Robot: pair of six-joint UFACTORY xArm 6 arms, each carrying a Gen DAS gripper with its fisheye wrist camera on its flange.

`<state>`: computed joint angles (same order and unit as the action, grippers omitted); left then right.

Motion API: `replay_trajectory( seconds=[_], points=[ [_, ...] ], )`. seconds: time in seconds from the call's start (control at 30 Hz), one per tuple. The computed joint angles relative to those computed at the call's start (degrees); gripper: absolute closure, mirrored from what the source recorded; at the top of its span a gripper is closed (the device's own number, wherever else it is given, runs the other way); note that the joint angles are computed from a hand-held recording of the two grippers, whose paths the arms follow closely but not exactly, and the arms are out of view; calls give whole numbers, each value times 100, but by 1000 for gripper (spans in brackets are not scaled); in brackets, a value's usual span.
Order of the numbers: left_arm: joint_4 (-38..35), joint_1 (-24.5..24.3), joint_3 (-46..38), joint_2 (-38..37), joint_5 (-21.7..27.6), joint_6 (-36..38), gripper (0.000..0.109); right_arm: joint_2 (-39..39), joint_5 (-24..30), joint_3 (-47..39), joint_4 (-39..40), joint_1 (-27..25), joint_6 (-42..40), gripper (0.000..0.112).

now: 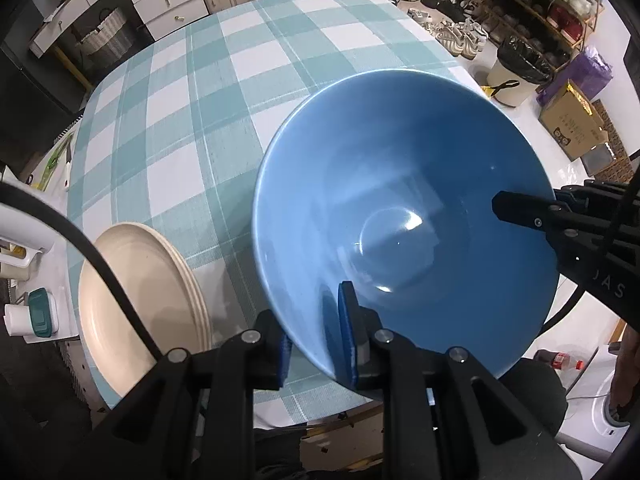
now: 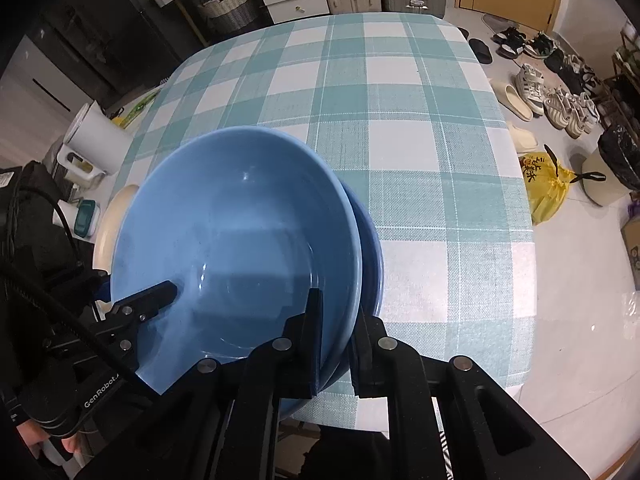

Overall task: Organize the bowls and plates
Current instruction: 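Lower the blue bowl into the nested blue bowls with both grippers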

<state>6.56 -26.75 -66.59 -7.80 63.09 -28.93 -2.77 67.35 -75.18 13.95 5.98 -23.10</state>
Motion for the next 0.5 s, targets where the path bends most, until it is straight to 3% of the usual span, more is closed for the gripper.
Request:
replay_trajectory(
  seconds=[0.27, 0.5],
  points=[
    [233, -124, -66, 147, 203, -20, 86, -63, -95, 104, -73, 24, 2, 101],
    [172, -111, 32, 151, 91, -28, 84, -113, -172, 155, -107, 50, 29, 101]
  ],
)
